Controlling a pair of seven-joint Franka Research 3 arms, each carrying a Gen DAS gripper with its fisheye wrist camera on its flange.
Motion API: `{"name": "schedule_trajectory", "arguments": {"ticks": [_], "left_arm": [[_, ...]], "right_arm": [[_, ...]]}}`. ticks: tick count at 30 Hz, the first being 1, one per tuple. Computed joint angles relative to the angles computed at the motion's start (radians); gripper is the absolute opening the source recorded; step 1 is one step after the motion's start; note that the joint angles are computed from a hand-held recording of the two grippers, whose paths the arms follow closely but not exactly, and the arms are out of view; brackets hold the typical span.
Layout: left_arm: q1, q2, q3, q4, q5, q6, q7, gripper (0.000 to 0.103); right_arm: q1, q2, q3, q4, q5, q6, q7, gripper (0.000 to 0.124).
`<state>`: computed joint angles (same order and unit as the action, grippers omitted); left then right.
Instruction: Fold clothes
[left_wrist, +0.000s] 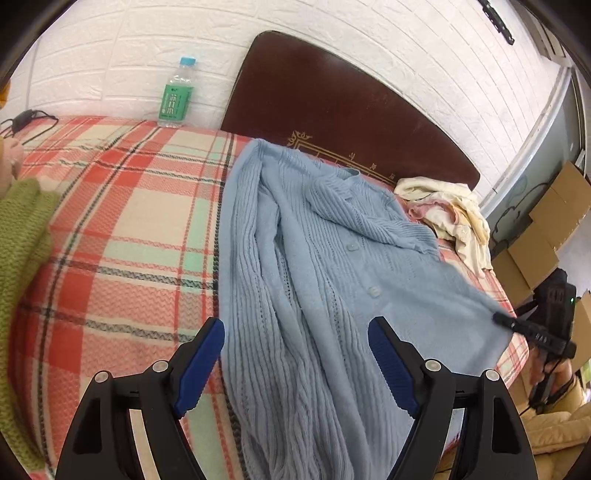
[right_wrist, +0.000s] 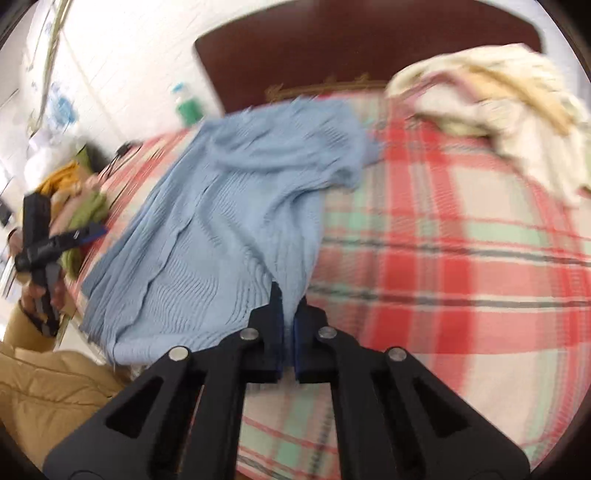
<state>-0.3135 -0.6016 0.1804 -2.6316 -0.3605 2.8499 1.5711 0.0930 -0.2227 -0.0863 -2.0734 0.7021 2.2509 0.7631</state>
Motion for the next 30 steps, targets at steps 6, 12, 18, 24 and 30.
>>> {"name": "schedule_trajectory", "arguments": {"ticks": [6,12,18,24,30], "left_arm": [[0.063,0.004,-0.039,-0.015,0.046,-0.067,-0.034,0.083],[0.128,-0.042,-0.083,-0.062,0.103,-0.112,-0.091,0.083],[0.105,-0.073,-0.056,-0.094,0.096,-0.129,-0.079,0.083],[0.137,-0.072,-0.109,-0.098,0.151,-0.128,-0.135,0.075],[0.109,-0.08,-0.098,-0.082,0.14,-0.164,-0.146,0.021]], "right_arm": [[-0.044,0.034,0.009,0.011,-0.137,0.006,0.126,0.006],[-0.043,0.038,0.018,-0.018,-0.193,0.043,0.172,0.035],[-0.021,0.002,-0.002,-0.011,-0.057,0.098,0.131,0.058],[0.037,0.013,0.005,0.007,0.048,0.037,0.035,0.058],[0.064,0.034,0.038,0.009,0.044,-0.015,-0.003,0.058]]}}
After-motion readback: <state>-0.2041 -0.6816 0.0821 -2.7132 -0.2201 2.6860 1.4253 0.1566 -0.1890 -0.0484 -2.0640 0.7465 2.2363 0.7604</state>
